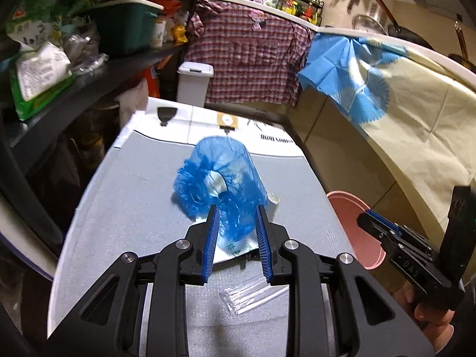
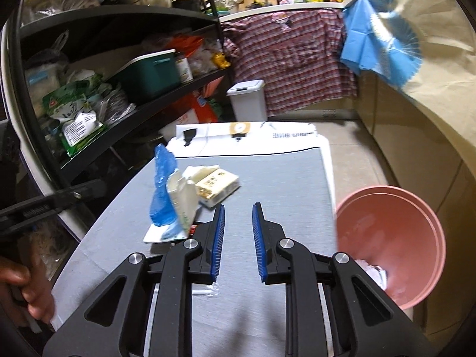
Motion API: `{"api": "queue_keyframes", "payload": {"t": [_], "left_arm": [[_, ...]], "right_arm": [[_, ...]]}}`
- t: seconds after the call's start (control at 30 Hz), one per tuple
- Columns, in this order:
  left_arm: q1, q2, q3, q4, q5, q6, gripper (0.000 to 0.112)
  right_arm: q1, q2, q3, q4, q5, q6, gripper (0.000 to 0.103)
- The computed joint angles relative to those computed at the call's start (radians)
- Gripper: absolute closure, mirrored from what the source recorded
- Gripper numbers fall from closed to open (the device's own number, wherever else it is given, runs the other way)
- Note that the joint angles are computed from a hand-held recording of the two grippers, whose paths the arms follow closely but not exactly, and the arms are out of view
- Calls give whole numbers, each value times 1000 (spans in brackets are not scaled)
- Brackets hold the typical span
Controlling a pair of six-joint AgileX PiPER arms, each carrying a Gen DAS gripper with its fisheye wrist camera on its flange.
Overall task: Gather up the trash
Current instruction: 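Reach the left gripper to the blue shoe cover while the right approaches the paper cup, then close the left gripper on the blue shoe cover while the right grips the white paper cup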
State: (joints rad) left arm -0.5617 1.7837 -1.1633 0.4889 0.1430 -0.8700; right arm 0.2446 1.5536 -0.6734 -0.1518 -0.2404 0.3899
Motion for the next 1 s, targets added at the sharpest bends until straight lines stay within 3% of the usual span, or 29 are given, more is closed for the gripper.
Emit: {"api": "queue_keyframes", "payload": {"t": [0.5,0.6,0.63,0.83,1.0], "left_arm": [[-18,180,-149,-322,8,394,88],[2,202,-172,-508,23,581,100],[7,205,-175,-543,27,617,110],[28,173,-138,-337,18,408,112],[56,132,-86,-114,6,165,112]], "right_arm": [[61,149,-112,-90,-12,66,83],[73,180,-154,-155,8,126,82],[78,189,-165,-156,13,125,82],[127,252,-249,-138,71,90,72],[155,300,-309,109,123,-158,71]]}}
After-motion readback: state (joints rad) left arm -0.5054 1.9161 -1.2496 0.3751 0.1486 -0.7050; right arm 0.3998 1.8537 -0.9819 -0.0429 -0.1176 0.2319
